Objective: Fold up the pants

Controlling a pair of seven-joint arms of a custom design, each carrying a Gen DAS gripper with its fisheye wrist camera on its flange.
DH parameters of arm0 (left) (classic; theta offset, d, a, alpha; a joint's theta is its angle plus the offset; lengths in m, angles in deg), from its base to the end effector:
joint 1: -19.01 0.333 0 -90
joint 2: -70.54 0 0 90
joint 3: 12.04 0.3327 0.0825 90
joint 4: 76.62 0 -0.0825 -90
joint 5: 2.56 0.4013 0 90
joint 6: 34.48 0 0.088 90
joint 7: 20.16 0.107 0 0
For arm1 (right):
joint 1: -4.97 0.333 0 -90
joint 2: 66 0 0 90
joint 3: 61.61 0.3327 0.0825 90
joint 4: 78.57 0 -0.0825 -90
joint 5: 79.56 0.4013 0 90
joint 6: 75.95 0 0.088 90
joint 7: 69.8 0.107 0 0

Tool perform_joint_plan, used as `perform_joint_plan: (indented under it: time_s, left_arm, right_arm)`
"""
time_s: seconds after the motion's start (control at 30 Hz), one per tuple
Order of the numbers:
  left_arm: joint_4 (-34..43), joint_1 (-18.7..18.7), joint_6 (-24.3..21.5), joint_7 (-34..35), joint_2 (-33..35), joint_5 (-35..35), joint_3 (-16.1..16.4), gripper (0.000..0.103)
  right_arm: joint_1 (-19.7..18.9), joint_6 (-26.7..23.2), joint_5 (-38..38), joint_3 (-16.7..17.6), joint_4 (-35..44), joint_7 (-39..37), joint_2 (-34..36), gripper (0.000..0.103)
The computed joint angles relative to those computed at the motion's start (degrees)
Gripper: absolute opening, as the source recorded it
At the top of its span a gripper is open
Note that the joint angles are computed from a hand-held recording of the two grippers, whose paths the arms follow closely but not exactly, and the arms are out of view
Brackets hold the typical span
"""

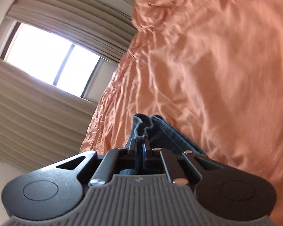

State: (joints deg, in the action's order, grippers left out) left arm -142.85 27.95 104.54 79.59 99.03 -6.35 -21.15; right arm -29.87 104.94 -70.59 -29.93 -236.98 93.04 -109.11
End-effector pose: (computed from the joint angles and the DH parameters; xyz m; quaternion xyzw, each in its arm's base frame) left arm 0.7737 0.0341 0.6234 -0.6226 0.6819 -0.2912 0.2502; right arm 0.3868 -0.0098 0.5317 -0.0743 0.8487 -0.2376 0.4667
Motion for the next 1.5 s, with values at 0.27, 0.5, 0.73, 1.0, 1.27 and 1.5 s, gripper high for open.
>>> perform_joint_plan:
  time_s: [0.27,0.5,0.73,1.0,1.27,1.5]
  left_arm:
    - [-1.0,1.2,-3.0,5.9,-0.9,-2.4,-1.6,0.060]
    - [2.5,0.9,-6.7,8.6,0.8,-3.7,-1.2,0.060]
    - [10.0,-0.5,-10.4,5.2,6.8,-4.3,-1.7,0.060]
    - [9.8,-1.2,-9.9,6.6,8.3,-2.7,-1.8,0.061]
    - [7.1,-1.1,-6.3,7.3,7.6,-2.9,-2.2,0.064]
    - [3.6,1.1,-6.0,14.8,3.9,-6.2,-4.6,0.065]
  right_arm:
    - [7.5,-9.4,-3.4,-7.9,-1.8,0.2,4.0,0.000]
    - [7.6,-19.0,-14.2,-11.8,5.9,-6.0,5.6,0.033]
    - [8.7,-13.0,-22.8,-16.0,17.3,-12.5,20.6,0.034]
    - [14.4,-13.4,-28.0,-23.1,24.3,-16.6,30.2,0.003]
    - [14.1,-21.8,-42.1,-22.1,28.8,-8.4,34.2,0.000]
    - [19.5,-27.1,-40.8,-26.8,26.9,-6.3,29.8,0.009]
